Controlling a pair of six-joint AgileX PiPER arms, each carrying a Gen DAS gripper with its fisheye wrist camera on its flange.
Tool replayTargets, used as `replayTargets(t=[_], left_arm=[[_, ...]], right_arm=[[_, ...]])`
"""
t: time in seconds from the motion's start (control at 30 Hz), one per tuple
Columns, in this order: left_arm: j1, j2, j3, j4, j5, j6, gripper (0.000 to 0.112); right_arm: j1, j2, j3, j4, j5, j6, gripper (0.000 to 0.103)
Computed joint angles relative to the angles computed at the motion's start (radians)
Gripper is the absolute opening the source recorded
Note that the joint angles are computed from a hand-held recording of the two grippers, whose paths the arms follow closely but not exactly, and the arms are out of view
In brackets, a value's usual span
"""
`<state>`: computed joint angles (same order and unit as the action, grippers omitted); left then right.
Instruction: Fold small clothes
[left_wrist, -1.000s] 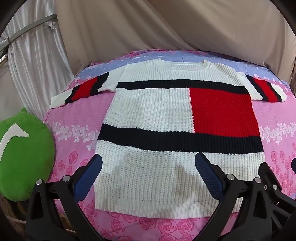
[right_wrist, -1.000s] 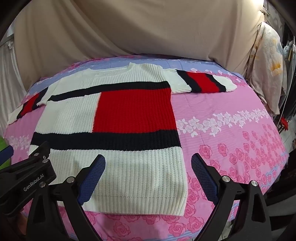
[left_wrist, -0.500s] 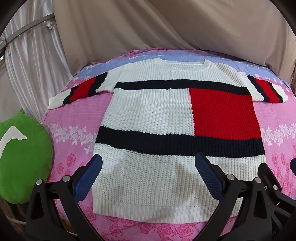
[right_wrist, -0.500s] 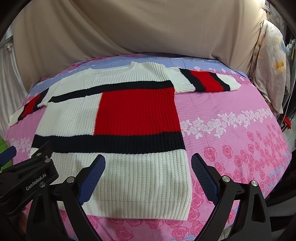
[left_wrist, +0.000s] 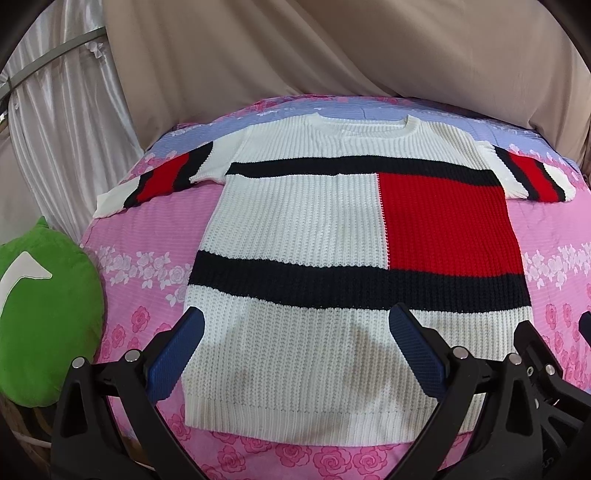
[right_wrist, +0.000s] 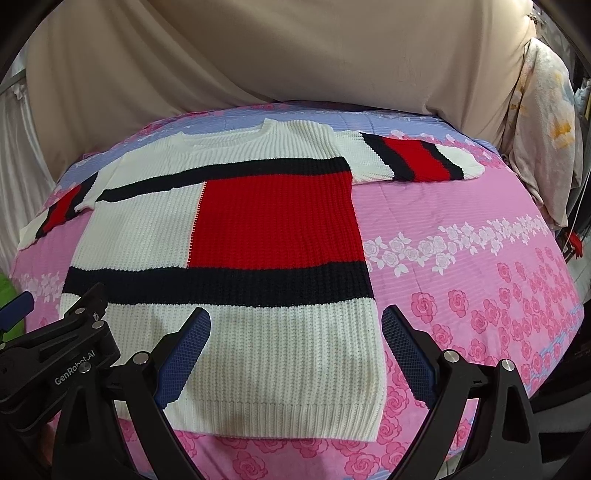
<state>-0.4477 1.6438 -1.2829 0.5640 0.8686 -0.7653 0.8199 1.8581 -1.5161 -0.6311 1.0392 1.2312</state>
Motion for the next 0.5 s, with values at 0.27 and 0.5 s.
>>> replayTargets(t=[0.27, 0.5], left_arm=[[0.003, -0.004, 0.007, -0.001, -0.004, 0.002, 0.098], [0.002, -0.007, 0.013, 0.005, -0.002, -0.004, 0.098]], right_arm=[[-0.001, 0.000, 0.001, 0.001, -0.001, -0.002, 0.092], [-0.001, 0.000, 0.002, 0.004, -0.003, -0.002, 0.092]])
